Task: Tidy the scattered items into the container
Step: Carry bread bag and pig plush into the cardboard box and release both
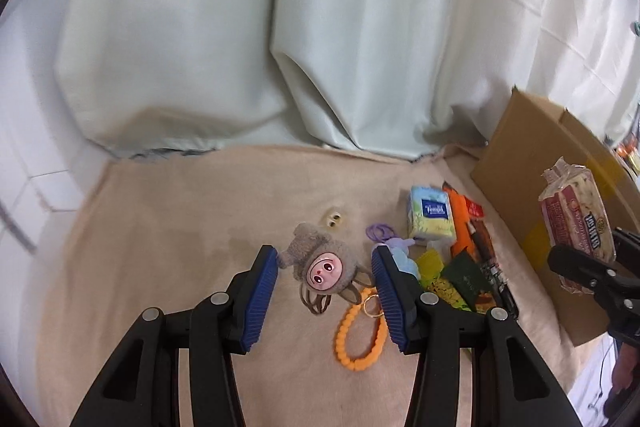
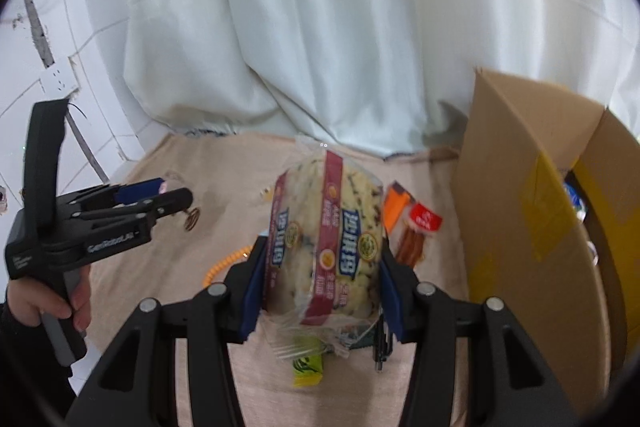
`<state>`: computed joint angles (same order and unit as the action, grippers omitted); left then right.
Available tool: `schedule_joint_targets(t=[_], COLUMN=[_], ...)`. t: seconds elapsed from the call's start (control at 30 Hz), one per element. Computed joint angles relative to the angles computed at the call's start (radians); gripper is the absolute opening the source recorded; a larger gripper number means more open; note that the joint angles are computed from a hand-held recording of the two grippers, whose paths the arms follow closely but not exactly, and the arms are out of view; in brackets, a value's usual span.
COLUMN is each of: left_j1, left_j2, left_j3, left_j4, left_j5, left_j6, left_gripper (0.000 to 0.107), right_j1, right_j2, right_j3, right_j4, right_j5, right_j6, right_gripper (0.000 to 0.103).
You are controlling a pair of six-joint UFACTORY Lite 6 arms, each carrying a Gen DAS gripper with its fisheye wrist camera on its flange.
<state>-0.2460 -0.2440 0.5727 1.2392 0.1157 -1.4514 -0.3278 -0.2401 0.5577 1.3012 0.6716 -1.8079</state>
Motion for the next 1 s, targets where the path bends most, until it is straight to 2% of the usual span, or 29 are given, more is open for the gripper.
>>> schedule_joint_targets(t=[0.03, 0.1, 0.2, 0.33, 0.5, 0.77, 1.0], left_j1=[-0.026, -0.080, -0.128, -0.202, -0.265, -0.358, -0.454], left_j2=[-0.036, -0.105, -0.188, -0.254, -0.249, -0.063, 0.288], left_j3=[-0.010, -0.037, -0.075, -0.105, -0.027, 0.336, 0.807], left_j4=[-0.078, -0.111, -0.215, -0.245, -0.297, -0.325, -0.392], left_j5=[0.056, 0.149, 0.207, 0.275, 0.347, 0.442, 0.493], left_j6=[0.063, 0.063, 0.127, 0.104, 0.136, 0.239, 0.375], left_gripper=[0.050, 0.050, 0.050, 0.050, 0.050, 0.050, 0.050], right_j1=[0.000, -0.003, -0.009, -0.017, -0.066, -0.223, -0.401], right_j2=[-0.009, -0.032, -0.073, -0.084, -0.143, -0.156, 0.005], right_j3=[0.000, -0.008, -0.039, -0.062, -0.052, 0.151, 0.409], right_j4=[-0.010, -0.029, -0.037, -0.039, -0.085, -0.128, -0.124], right_j5=[0.008, 0.027, 0.039, 0.039, 0.087, 0.232, 0.298], right_j6=[0.010, 0.030, 0.031, 0.019, 0.067, 0.143, 0.146], right_gripper=[0.054, 0.054, 0.054, 0.054, 0.054, 0.054, 0.054])
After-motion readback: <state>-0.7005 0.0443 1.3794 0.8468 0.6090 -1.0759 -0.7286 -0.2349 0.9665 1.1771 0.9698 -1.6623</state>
